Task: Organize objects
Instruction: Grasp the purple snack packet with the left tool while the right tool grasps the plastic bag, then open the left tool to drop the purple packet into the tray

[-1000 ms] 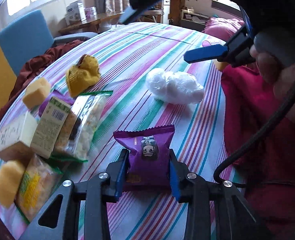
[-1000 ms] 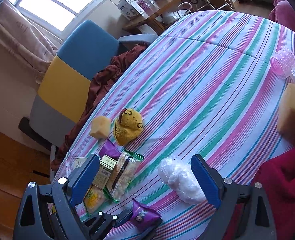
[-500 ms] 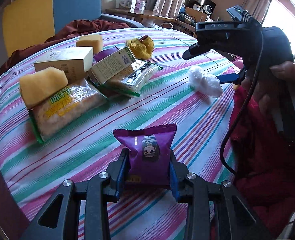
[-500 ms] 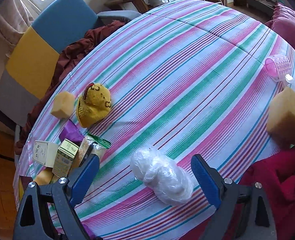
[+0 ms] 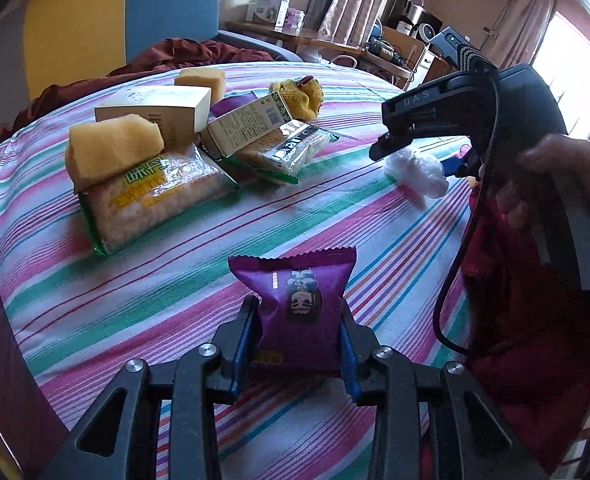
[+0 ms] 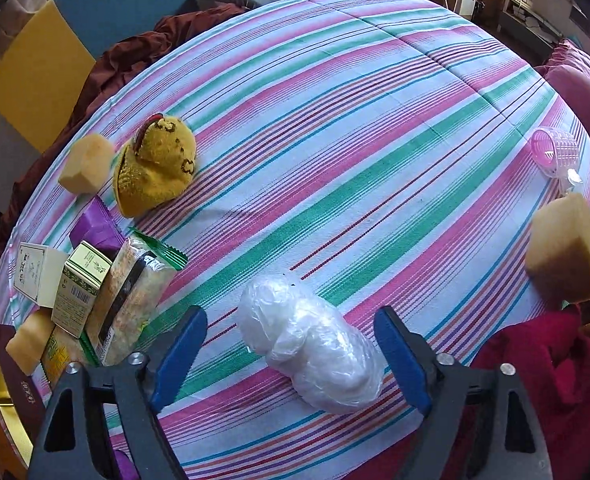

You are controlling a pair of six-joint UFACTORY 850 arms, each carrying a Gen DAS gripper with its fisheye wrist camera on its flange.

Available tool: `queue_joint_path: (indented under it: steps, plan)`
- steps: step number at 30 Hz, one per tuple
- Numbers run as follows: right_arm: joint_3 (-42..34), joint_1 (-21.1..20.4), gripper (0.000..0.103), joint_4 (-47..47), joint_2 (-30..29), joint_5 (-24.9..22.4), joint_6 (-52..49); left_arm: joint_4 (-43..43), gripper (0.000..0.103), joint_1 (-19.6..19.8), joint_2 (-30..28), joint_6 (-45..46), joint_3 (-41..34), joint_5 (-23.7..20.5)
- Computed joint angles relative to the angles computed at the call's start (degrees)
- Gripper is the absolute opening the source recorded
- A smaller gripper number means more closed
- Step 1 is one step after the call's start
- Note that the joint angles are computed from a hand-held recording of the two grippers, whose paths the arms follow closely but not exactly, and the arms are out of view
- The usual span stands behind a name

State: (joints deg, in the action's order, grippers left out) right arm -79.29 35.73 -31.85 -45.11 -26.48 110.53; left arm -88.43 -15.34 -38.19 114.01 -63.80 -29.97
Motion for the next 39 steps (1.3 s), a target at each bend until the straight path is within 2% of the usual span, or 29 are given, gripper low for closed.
queue_joint_path:
  steps: [1,2,5,12,17,21,25,27,30,35,39]
  plan:
    - [-0.44,0.0,0.054,0.9,-0.28,-0.62,-1.42,-0.23,0.038,0.0,0.02,0.14,0.07,0.06]
    - [-1.12,-0.06,0.048,2.45,-0.74,-1.36,-3.6,-0.36,0.038,-0.02,0.0,0.16,0.08,0.08]
    - [-2.98,0.14,0.046,3.54,-1.85,-2.99,-7.51,-0.37,0.039,0.11,-0.1,-0.06,0.03,-0.11]
    - [-2.02,0.04,0.046,2.2,-1.4,1.31,-9.53,-2.48,0.037,-0.24,0.18,2.76,0.57,0.7]
    - [-3.84,0.23,0.046,3.6,-2.56,-0.83,-13.61,-3.71,0.036,-0.48,1.87,4.45,2.0,3.28]
    - [-3.96,0.29,0.046,4.03,-2.62,-1.86,-14.84,-5.38,0.036,1.33,4.68,6.38,4.31,1.51]
    - [-6.18,0.86,0.046,4.6,-3.77,-3.75,-15.53,-7.83,0.036,4.6,8.63,8.2,6.39,-0.42]
    - [-6.01,0.9,0.046,4.51,-3.63,-3.87,-15.51,-9.43,0.037,6.59,10.09,8.52,6.52,0.14]
    - [-6.04,0.89,0.046,4.42,-3.64,-3.95,-15.49,-10.09,0.037,11.39,10.77,6.07,5.28,0.55]
    - [-7.16,1.55,0.046,4.7,-4.17,-5.2,-15.88,-11.47,0.037,18.59,8.46,3.29,2.19,8.17]
    - [-8.63,2.36,0.046,5.11,-4.97,-6.29,-15.92,-3.46,0.037,21.85,4.41,-8.01,-1.46,14.27]
